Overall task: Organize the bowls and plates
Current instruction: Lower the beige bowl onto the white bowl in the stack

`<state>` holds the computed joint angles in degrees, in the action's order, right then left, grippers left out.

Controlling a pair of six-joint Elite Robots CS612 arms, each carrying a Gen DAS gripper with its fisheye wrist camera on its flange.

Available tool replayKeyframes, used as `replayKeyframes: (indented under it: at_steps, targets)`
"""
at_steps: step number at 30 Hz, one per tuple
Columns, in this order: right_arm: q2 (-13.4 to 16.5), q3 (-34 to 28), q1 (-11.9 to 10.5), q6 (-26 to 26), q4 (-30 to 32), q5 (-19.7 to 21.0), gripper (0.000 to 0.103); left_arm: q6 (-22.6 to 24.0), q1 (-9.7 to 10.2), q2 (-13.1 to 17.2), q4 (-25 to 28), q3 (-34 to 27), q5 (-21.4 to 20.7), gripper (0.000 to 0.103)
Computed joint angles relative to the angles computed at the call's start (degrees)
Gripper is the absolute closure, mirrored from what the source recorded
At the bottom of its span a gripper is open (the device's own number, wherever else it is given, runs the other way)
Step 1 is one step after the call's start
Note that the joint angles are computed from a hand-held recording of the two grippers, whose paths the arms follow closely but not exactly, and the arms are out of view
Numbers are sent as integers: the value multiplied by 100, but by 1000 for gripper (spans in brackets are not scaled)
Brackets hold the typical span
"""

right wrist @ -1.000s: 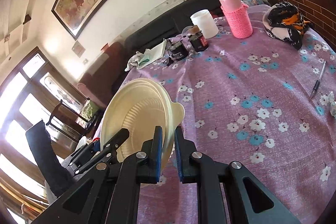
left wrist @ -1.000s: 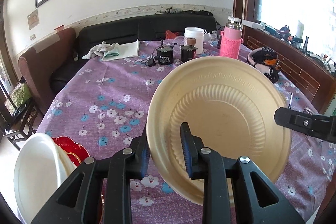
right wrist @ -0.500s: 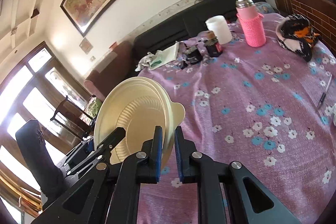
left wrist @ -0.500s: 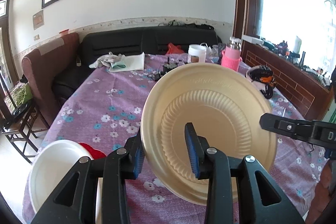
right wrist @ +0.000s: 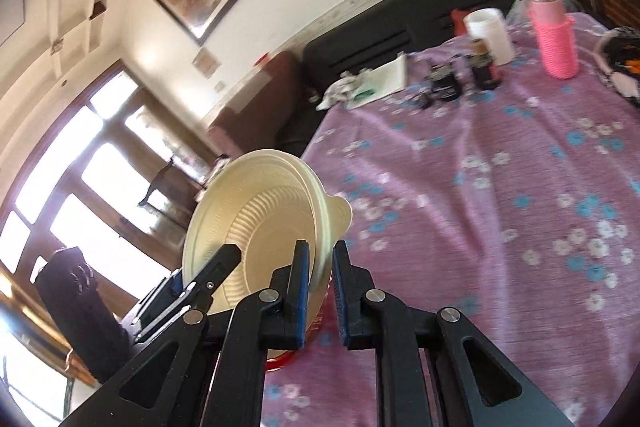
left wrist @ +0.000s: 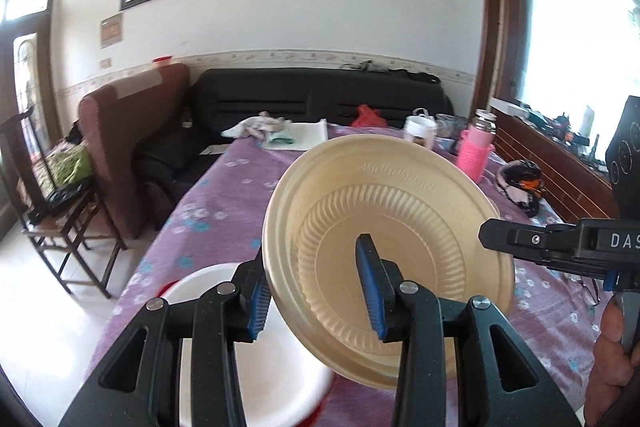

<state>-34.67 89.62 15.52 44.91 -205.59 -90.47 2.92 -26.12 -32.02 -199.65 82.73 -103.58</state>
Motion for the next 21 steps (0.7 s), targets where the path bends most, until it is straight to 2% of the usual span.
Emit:
replayKeyframes:
  at_steps: [7,13,21]
  targets:
    - [289,-618,85,-58,396,628,90,-150,201,22,92,-11,387,65]
    - [502,-969,109,35,695,1120,90,-263,332,85,475,-83,446,65]
    - [689,-1273,118,171,1059,1449,89,-362,372,180,746,-192,608,65]
